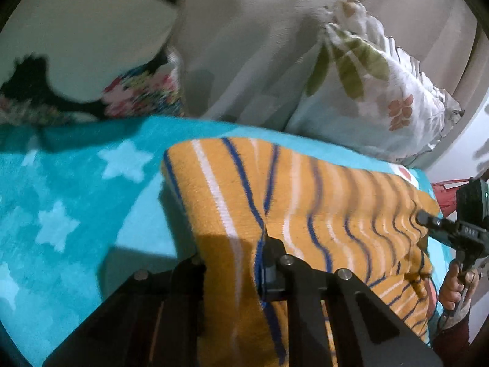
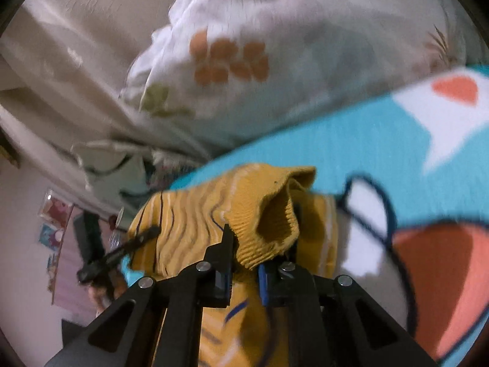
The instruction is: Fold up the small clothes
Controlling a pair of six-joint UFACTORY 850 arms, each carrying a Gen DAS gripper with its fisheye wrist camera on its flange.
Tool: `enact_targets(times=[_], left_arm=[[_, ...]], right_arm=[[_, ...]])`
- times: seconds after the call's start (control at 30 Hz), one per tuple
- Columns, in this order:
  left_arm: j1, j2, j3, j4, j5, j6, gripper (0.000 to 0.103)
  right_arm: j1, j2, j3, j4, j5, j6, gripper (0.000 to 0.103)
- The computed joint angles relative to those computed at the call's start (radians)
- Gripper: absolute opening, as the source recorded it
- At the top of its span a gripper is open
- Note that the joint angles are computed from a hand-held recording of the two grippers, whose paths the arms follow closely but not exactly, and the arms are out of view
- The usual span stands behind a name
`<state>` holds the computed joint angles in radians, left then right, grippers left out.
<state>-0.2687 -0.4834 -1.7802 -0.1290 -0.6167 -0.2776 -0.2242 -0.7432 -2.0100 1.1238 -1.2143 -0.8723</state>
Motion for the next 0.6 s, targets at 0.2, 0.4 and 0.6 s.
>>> enact_targets(times=[0.2,0.4,0.6], left_arm=[[0.007,0.051,0.08,0.062,0.014,-0.029,0.023],[0.074,0.18,0.269,-0.324,0.24,0.216,0.082],[0.118,0.145,0.262,-0.619,0.18,0.513,0.09]], right_arm=[[-0.065,0.135,0.211,0.064,0.173,-0.131,0.077],[-0.077,0.032,0.092,0.063,-0.009,-0.071,0.086],[-0.021,-0.027,0.029,0.02,-0.045,-0.076,0.095]])
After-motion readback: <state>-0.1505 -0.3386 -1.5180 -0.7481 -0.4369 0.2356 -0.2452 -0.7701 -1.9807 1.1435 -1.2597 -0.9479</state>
